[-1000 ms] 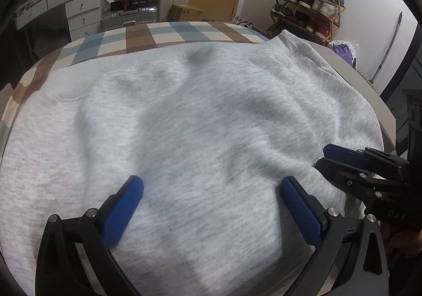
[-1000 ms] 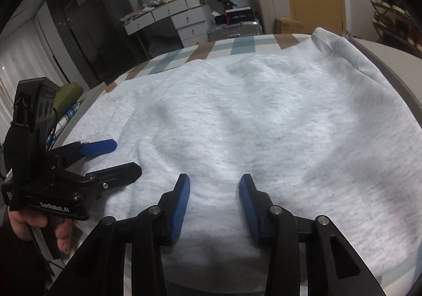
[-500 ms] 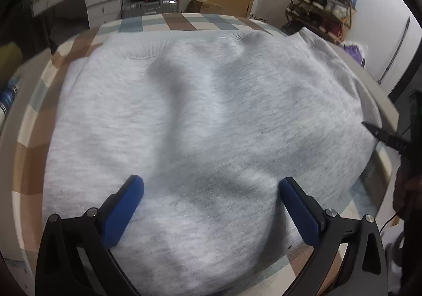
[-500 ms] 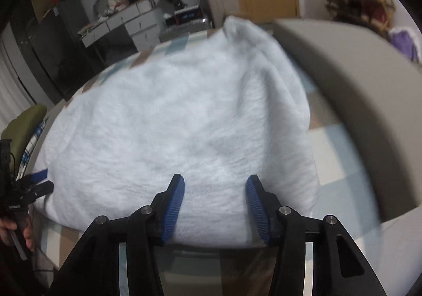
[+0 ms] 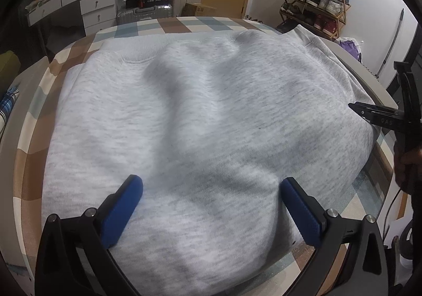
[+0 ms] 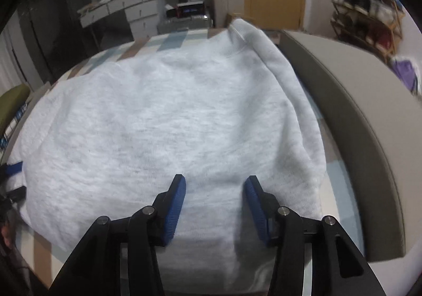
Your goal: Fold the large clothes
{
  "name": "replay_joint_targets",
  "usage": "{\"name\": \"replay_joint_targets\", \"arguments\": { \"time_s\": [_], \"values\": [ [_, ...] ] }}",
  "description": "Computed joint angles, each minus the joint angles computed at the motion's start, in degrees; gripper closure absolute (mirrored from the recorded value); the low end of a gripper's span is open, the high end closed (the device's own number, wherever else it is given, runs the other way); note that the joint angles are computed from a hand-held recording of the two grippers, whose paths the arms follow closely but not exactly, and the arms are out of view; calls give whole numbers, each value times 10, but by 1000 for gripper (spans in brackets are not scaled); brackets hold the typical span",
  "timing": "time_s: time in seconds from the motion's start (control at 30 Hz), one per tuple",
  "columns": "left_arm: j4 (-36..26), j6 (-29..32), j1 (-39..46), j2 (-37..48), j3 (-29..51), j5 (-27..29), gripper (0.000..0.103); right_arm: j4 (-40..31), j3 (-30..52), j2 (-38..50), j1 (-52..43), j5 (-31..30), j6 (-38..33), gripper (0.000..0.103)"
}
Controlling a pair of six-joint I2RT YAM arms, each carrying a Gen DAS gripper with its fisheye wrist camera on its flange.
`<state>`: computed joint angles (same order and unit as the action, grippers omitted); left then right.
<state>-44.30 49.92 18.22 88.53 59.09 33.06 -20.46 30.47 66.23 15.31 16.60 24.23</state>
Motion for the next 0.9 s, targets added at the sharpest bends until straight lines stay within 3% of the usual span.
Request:
{"name": "replay_joint_targets", "arguments": {
  "time_s": [0.1,0.2,0.4,0.47,0.53,0.63,0.77,0.9],
  "values": [
    [24,-12,-4,-13,-17,-4,1,-76,61,9,4,2,12,58],
    [38,-19,-5,-21,-28,-5,1,-52,90,-13,-12,-39,-14,58],
    [43,-15,-1,-20,-31,3,1,-18,223,212,-27,-131,-66,57],
    [44,-16,0,-22,-33,4,1,-71,280,242,-44,-154,-79,59],
    [45,-17,0,-25,-36,4,1,-130,333,244,-65,-180,-77,76],
    [47,-18,-1,-27,-38,4,1,-151,395,248,-85,-119,-92,71],
    [48,-19,-1,-29,-39,4,1,-203,475,351,-115,-36,-127,74],
    [48,-19,-1,-30,-40,6,1,-124,420,374,-134,-47,-184,75]
  ]
}}
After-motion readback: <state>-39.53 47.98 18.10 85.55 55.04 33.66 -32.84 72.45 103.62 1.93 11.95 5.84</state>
